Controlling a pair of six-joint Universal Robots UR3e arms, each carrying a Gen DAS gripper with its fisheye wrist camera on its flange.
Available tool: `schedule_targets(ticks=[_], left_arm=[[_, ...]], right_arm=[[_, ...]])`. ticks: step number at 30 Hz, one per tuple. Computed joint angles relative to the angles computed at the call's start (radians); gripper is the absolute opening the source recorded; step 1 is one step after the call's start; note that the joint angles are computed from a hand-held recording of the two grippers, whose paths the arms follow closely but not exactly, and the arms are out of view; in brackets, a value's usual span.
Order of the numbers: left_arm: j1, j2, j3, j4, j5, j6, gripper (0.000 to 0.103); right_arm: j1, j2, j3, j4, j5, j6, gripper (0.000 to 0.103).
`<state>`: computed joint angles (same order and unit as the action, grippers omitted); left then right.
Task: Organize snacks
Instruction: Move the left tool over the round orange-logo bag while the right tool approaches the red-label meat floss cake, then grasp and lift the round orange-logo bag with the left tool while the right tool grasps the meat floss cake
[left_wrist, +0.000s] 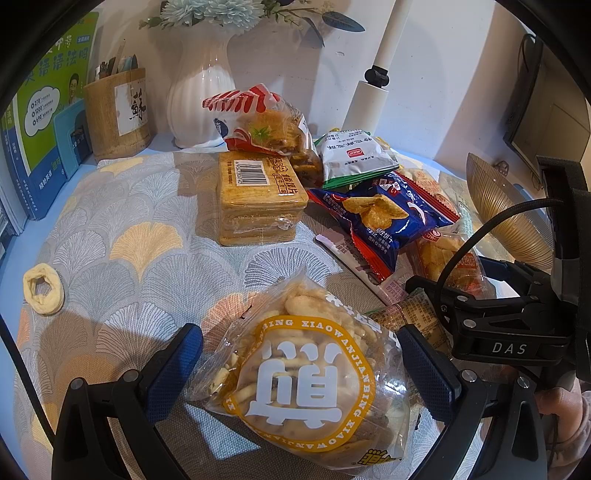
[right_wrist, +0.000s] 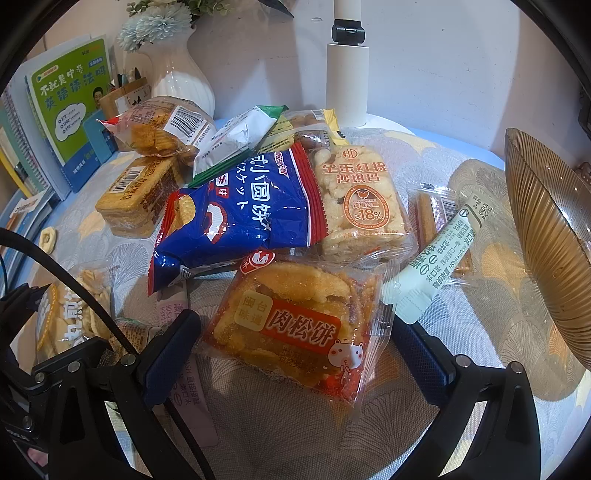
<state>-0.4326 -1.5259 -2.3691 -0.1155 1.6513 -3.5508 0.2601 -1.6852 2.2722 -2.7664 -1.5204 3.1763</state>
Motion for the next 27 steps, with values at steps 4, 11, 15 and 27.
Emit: schedule_targets(ticks=[4, 11, 15, 27], left_arm=[[0.000, 0.002, -0.003, 0.002, 0.000, 0.000, 0.103], [-0.001, 0.001, -0.002, 0.001, 0.001, -0.001, 0.103], [-0.001, 0.002, -0.003, 0.002, 0.001, -0.001, 0.103], [-0.010, 0.019, -0.036, 0.066, 0.008, -0.002, 0.074]], right_arm=[[0.000, 0.001, 0.000, -0.001, 0.001, 0.000, 0.103], [-0.001, 0.001, 0.002, -0.003, 0.002, -0.002, 0.103], [-0.002, 0.001, 0.002, -0.002, 0.003, -0.003, 0.103], [-0.155, -0.143, 0.127, -0.036, 0.187, -0.038, 0.084]])
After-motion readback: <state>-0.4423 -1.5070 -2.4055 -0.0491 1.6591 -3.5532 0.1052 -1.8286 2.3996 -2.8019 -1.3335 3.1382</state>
